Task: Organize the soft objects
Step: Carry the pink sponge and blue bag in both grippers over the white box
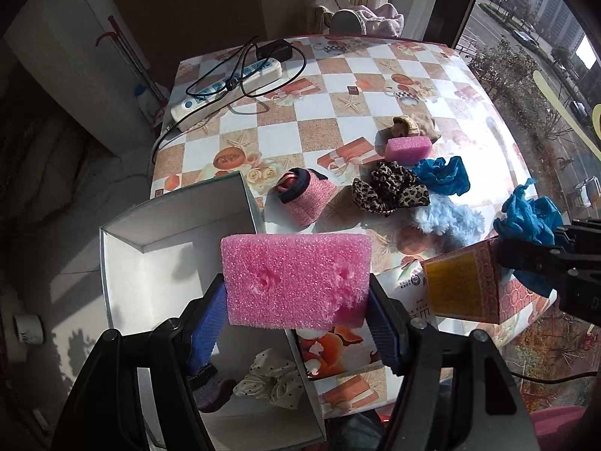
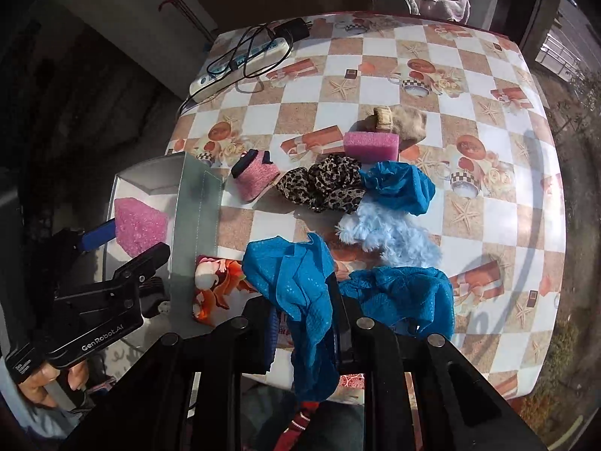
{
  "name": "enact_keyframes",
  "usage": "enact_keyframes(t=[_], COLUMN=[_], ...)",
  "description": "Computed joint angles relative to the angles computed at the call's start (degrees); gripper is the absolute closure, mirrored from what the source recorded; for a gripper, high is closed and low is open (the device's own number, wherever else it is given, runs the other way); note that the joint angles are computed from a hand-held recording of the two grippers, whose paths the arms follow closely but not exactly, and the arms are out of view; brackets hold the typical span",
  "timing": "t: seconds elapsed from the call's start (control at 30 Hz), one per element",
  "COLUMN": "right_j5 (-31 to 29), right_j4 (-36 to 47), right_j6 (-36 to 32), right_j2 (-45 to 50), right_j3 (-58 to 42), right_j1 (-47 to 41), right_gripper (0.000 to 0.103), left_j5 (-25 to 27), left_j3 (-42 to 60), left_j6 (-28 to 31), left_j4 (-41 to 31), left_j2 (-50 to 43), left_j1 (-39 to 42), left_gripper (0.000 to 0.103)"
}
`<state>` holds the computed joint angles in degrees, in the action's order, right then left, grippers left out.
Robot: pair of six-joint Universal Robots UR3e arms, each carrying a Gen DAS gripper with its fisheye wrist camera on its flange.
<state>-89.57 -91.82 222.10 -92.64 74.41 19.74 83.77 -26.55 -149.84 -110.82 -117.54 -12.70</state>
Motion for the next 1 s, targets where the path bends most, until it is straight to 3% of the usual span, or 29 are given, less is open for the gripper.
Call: enact_keyframes(t=[0.77,0.9,1.0], right_j5=[2.6,2.3,2.6], right_j4=[11.9,12.6,10.2], right_j6=[-6.1,-5.8,-4.4], right_j2=[29.4,30.6,27.8], right_j3=[-37.4,-39.5,-34.6], right_j1=[10.4,10.3,8.9], right_gripper=[0.080,0.080,0.080], left_j5=[-1.1,-1.3,-1.4], left_j3=[-18.9,-20.1,-21.1], left_j6=[1.5,1.6,1.7], left_j4=[6.6,7.5,8.0], left_j2=[11.0,11.7,12.1], left_j1=[14.9,16.6,17.5], left_gripper=[0.030,0.030,0.030])
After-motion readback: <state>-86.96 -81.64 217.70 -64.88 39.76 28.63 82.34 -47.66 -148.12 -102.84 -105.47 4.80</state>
